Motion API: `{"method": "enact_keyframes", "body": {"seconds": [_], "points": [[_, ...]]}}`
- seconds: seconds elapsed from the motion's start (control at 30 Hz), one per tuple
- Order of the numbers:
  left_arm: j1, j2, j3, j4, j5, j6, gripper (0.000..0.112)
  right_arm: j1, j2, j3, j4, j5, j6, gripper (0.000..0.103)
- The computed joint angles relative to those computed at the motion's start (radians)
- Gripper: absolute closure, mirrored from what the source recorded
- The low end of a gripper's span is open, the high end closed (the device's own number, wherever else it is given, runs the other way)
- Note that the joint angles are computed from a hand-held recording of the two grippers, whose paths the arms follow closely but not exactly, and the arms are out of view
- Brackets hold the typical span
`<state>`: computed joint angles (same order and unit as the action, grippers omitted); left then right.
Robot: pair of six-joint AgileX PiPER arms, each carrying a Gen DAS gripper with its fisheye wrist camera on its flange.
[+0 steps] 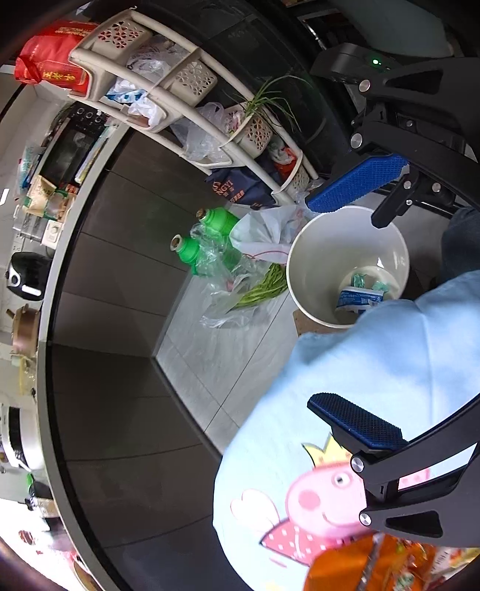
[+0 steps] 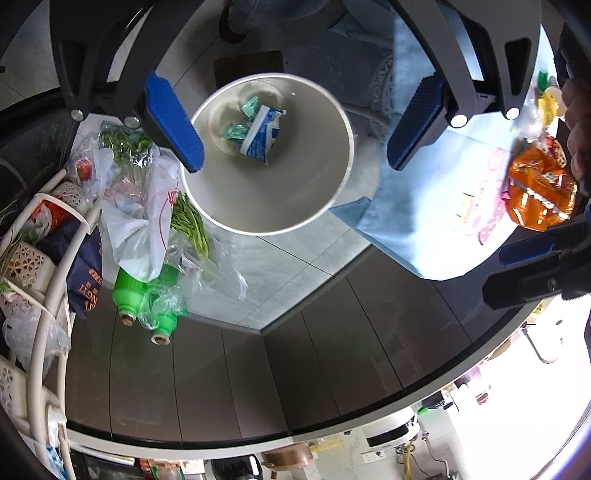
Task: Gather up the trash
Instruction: 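Move both tools back over the table toward the remaining wrappers, then grasp the white paper cup with the left tool while the right tool grasps the orange chip bag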
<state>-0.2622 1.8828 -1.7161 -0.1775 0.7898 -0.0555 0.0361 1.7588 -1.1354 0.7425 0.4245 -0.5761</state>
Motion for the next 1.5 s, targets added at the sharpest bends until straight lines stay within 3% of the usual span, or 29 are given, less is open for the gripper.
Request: {"method": "enact_keyframes", "body": {"seconds": [0.27,0.37,0.53,0.63,0.87,1.0,1.13,1.27,1.5], "points": [[0.050,-0.241,0.170,0.018,0.013,-0.052,0.018,0.085,-0.162,0.026,-0.127,0.029,0.151,0.004],[0.057,-0.332,0.219,0.101,0.059,-0.132,0.018,0.125,-0.213,0.036,-0.130,0.039,0.154,0.004],[0.155,-0.508,0.363,0.088,0.101,-0.132,0.018,0.213,-0.281,0.041,-0.174,0.033,0.229,0.004],[0.262,-0.613,0.442,0.065,0.135,-0.093,0.018,0.248,-0.301,0.040,-0.108,0.053,0.173,0.004],[0.632,-0.765,0.548,-0.082,0.224,0.146,0.018,0.428,-0.274,-0.042,-0.211,0.102,0.298,0.003],[0.904,-0.792,0.583,-0.177,0.282,0.330,0.018,0.522,-0.232,-0.102,-0.286,0.117,0.363,0.003],[1.092,-0.775,0.616,-0.248,0.319,0.460,0.018,0.609,-0.157,-0.202,-0.378,0.153,0.449,0.003],[1.198,-0.750,0.632,-0.303,0.342,0.557,0.018,0.678,-0.024,-0.396,-0.443,0.226,0.525,0.004],[1.254,-0.713,0.635,-0.349,0.341,0.638,0.018,0.770,0.267,-0.815,-0.558,0.383,0.581,0.006]]}}
